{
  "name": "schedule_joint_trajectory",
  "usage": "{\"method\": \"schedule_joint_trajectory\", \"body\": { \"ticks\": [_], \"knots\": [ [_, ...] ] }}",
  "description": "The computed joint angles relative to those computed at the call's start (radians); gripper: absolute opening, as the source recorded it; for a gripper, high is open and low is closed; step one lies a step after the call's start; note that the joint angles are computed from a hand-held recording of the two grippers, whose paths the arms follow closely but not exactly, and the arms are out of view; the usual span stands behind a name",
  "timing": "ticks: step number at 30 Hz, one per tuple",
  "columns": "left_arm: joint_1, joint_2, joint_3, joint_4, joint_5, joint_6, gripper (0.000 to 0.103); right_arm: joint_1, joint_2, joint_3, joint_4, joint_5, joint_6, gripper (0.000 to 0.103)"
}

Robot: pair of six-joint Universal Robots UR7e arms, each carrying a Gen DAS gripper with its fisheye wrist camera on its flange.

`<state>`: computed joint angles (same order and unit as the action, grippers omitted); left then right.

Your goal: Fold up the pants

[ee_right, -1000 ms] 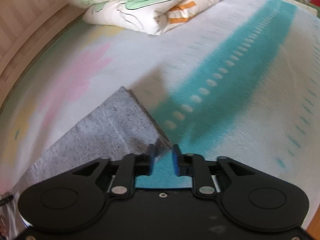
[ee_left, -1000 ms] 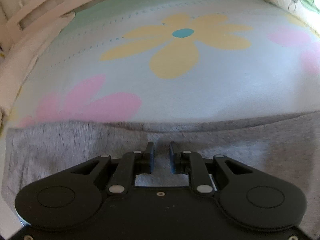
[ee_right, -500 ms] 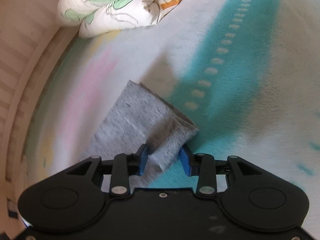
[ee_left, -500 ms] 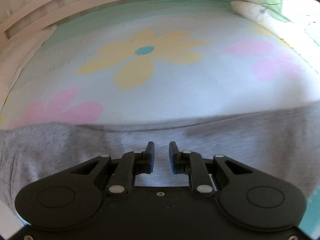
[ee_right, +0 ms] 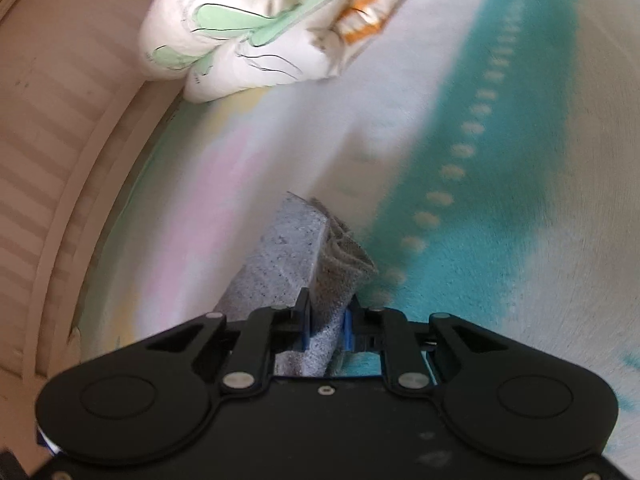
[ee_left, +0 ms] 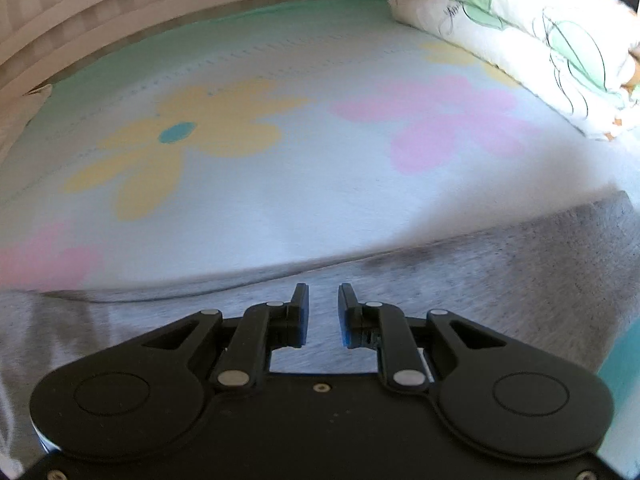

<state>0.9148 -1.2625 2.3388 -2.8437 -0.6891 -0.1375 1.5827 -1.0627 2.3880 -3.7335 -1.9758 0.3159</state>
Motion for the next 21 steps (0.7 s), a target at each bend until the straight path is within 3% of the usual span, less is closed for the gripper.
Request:
{"method": "schedule_joint_trajectory", "body": {
  "ticks": [3,8,11,15,21],
  "knots": [
    [0.008,0.068,-0.031,-0.011,0.006,0.001,0.026,0.019,-0.015,0.001,0.025,-0.025,-0.028,0.017],
    [0.04,0.163,-0.086,0.039,0.082,-0.054,0.026,0.024,-0.032,-0.015,0.104,-0.063,-0.046,0.017],
    [0.036,0.199,-0.074,-0.041,0.121,-0.008,0.026,0.024,-0.022,-0.029,0.159,-0.104,-0.068,0.017],
    [0.021,0.221,-0.071,-0.049,0.162,0.011,0.024,0.027,-0.003,-0.046,0.171,-0.132,-0.092,0.016],
    [0.015,0.196,-0.076,-0.001,0.142,-0.019,0.026,0.048,-0.025,-0.069,0.256,-0.172,-0.095,0.026]
  ]
}}
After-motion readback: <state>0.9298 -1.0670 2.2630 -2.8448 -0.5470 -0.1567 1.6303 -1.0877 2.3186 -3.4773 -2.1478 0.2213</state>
